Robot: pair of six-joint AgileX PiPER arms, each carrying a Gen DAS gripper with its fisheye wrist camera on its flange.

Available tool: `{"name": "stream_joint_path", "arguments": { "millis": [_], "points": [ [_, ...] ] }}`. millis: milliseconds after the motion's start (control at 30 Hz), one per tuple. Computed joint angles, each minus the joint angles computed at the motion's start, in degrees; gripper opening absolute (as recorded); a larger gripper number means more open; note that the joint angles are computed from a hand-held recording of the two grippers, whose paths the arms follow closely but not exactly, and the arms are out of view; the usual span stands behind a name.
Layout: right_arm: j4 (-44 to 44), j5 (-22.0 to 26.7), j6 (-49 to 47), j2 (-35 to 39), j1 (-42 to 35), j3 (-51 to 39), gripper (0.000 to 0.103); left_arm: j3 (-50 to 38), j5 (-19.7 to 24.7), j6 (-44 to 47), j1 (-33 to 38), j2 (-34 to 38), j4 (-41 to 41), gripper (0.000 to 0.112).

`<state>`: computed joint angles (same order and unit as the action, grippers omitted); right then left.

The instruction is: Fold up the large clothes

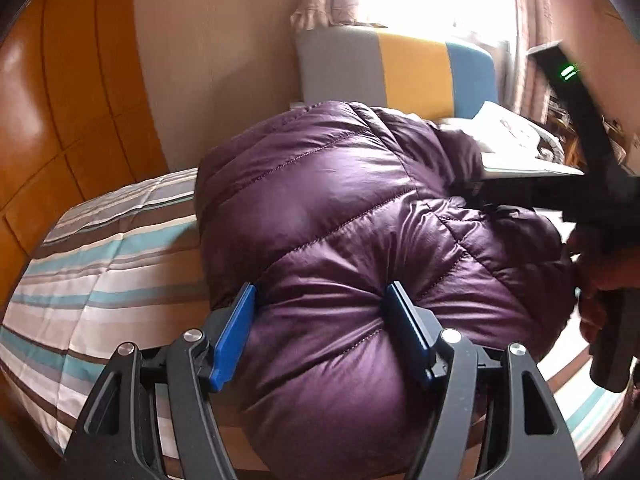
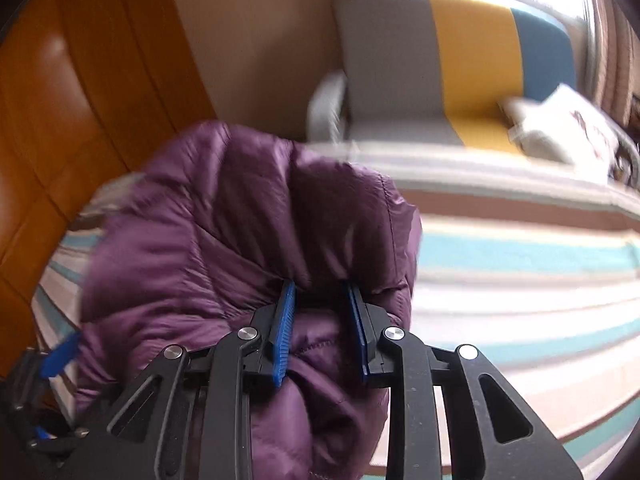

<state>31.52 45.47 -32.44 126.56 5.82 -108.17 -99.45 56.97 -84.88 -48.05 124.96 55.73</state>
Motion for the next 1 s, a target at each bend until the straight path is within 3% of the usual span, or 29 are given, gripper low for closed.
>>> {"name": "stream_joint_path", "arguments": {
  "millis": [167,333,467,833,1000],
  "points": [
    [5.62,-6.93,-7.22,-4.68,-2.55,13.64,0.026,1.67,-1.27,-0.67,-1.21,0.01,1.41,0.066],
    [1.89,-7.10,-3.24,-1.28,-1.43,9.14,0.026,-3.45,0.05,4.77,0.47,3.46,0.22,0.066],
    [1.11,-6.16,-2.02,-2.58,-0.86,8.84,0.026,-3.17,0.21,2.97,0.19,2.31,-0.95,0.067],
    [13.24,-4.36,-11.72,-13.34,-4.77,20.03,0.026,2.59,0.57,-7.83,-2.86,-2.24,1.24,0.069],
    [16.53,-5.86,-17.46,-18.45,-5.74,27.54,0.026,3.43,2.27,-10.34,-4.72,-2.86,1.63,0.072]
  ]
}}
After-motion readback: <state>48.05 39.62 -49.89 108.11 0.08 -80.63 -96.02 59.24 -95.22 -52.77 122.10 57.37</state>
